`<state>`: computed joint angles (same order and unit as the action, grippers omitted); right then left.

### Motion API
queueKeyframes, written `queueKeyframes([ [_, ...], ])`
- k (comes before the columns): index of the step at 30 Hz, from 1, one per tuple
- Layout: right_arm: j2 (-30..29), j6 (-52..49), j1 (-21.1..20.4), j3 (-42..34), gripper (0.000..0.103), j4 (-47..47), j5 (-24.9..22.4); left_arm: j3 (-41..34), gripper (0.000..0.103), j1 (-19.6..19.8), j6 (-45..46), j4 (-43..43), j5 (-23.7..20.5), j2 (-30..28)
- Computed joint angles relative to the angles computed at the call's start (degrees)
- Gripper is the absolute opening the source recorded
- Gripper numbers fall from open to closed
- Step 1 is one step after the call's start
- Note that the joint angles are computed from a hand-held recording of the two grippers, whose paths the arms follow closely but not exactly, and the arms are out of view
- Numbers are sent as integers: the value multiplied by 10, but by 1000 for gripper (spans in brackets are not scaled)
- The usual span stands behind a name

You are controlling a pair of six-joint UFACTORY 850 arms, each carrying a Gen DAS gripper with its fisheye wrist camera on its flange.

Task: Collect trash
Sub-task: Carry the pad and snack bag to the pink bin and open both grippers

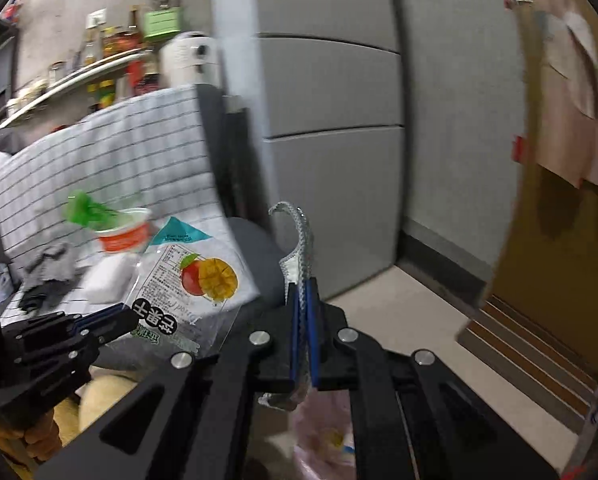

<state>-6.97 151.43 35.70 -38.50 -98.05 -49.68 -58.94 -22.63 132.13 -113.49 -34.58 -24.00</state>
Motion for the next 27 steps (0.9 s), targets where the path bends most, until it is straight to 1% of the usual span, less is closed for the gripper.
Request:
queueKeyframes([
  [4,6,49,-16,36,5,6,18,-17,10,-29,-25,33,14,-19],
  [9,-2,123,-53,69,7,-10,69,-48,10,-50,-63,71,30,-46],
  [11,-12,121,-65,67,18,-7,87,-54,10,-55,-75,84,34,-52],
  [12,-16,127,-71,69,29,-10,93,-57,10,-58,-81,90,36,-55],
  [13,-17,138,-73,71,31,-15,95,-60,10,-61,-84,94,37,-58],
  [14,-19,141,-74,72,31,-15,96,-61,10,-63,-85,96,39,-60],
  [17,-12,152,-72,80,32,-15,83,-68,10,-69,-96,110,42,-67],
  [20,4,154,-60,89,31,-2,45,-72,10,-74,-105,123,40,-70],
  [22,18,151,-48,94,32,13,10,-75,10,-79,-112,133,33,-73],
  [23,25,152,-46,97,32,16,0,-78,12,-83,-110,135,29,-74],
  [24,33,150,-42,101,32,22,-14,-79,17,-87,-103,132,31,-76],
  [26,44,144,-41,104,34,25,-27,-88,18,-96,-97,132,34,-86],
  [27,48,140,-39,105,36,29,-34,-98,19,-102,-104,140,44,-95],
])
